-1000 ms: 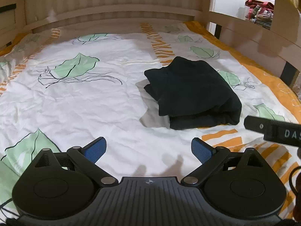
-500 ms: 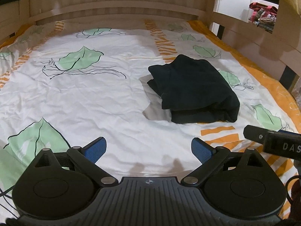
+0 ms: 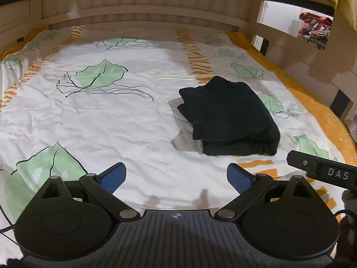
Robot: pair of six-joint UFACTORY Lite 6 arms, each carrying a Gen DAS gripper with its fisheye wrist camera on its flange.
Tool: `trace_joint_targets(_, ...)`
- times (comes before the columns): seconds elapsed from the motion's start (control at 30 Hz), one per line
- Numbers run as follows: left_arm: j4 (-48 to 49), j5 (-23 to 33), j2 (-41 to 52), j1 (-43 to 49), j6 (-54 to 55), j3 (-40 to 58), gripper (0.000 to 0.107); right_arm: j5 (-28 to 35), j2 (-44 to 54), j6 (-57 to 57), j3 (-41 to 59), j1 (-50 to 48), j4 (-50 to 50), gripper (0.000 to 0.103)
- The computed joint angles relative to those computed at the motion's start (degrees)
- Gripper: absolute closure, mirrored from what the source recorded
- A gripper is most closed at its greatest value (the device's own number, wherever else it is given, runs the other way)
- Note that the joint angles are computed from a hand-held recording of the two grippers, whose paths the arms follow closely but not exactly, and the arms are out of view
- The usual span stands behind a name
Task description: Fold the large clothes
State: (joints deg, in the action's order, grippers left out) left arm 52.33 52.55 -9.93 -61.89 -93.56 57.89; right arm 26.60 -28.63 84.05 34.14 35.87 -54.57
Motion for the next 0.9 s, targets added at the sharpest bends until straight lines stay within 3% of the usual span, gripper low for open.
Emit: trace_joint_targets(0.9, -4.8, -2.3, 3.7, 1.2, 5.3, 3.1, 0.009, -2.2, 2.4, -3.8, 2.0, -1.9, 4.9, 0.000)
